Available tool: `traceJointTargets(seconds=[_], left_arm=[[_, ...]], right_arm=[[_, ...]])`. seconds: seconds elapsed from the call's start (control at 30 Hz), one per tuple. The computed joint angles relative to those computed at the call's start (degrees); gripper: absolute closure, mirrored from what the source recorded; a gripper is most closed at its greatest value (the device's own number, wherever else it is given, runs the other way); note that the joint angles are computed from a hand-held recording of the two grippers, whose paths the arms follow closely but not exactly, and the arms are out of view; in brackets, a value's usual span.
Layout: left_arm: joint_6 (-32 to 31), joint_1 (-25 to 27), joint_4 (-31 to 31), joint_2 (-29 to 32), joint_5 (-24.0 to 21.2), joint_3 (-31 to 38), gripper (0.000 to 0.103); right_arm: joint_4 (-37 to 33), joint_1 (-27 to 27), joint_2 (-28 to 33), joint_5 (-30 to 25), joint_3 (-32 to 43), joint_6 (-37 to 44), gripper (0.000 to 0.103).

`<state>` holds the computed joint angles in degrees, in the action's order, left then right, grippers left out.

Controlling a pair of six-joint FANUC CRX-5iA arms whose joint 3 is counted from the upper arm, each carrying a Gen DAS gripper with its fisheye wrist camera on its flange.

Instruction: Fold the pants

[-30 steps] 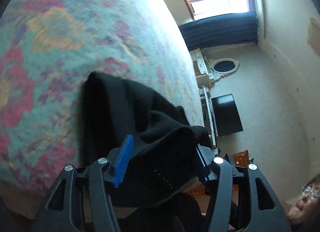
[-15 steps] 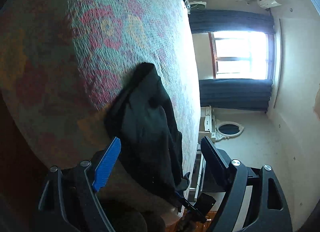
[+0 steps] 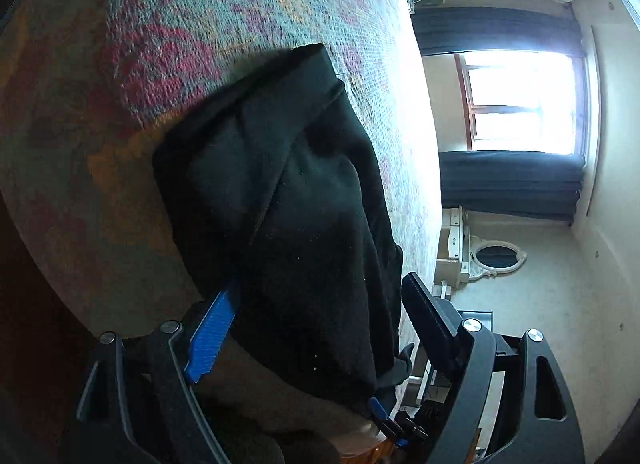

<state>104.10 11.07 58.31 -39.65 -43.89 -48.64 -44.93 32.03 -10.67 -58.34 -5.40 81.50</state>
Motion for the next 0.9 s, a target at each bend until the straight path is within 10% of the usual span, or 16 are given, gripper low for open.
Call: traceJointTargets(seconds=[0.53,0.77,0.9], left_arm=[[6.6,5.08,-11.19,0.41,-4.11,3.36,0.057],[10.81,4.87,-16.38,0.41,-5.01,5.52,0.072],[13.52,3.82,-20.31,0.32,-5.6,7.25,0.08]], right_arm=[[-18.88,0.21,0.04,11.49,-6.1,-3.62,0.031],[-13.18,5.27,-0.76,21.56,-8.33,-15.55,0.087],[-5.58,9.44,-2.36,24.84,-9.82,-22.39,0.091]])
